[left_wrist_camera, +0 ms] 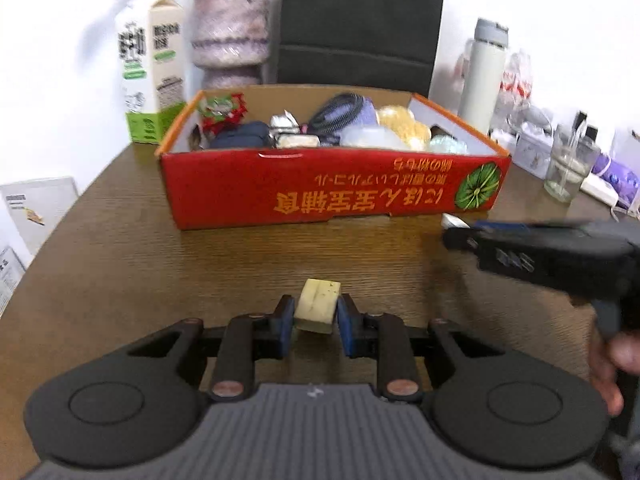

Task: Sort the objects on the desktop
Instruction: 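Carry the soap bar and cap into the red box and open both tools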

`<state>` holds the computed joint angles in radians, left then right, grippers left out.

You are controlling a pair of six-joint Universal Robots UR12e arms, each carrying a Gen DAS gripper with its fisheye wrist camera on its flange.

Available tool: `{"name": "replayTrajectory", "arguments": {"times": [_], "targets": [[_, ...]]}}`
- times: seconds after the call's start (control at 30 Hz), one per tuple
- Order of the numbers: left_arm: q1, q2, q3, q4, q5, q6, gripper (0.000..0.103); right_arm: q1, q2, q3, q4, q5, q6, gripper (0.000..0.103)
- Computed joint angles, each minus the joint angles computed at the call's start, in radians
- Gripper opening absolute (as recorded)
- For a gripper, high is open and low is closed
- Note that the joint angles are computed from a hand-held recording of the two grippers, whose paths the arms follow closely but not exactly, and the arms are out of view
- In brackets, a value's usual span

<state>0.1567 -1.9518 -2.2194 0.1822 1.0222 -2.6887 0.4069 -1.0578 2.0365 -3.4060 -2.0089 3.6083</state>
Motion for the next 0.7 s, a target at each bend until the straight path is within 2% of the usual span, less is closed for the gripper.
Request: {"name": "replayTrajectory", "arguments": {"times": [0.2, 0.33, 0.53, 0.7], "targets": [[0.005, 0.049, -0.095, 0.081, 0.022, 0.023, 0.024, 0.080, -0.051, 0.074, -0.036, -0.062, 0.032, 0.025], [0.028, 0.087, -0.152, 0.114, -0.006, 0.036, 0.024, 0.134, -0.071, 0.109, -0.040, -0.114, 0.049, 0.025], [0.063, 0.131, -0.209, 0.186, -0.019, 0.017, 0.024, 0.176, -0.096, 0.153, -0.070, -0.182, 0.095, 0.025], [0.091, 0.163, -0.226, 0.224, -0.060, -0.014, 0.024, 0.196, -0.107, 0.165, -0.128, -0.229, 0.066, 0.025]]}}
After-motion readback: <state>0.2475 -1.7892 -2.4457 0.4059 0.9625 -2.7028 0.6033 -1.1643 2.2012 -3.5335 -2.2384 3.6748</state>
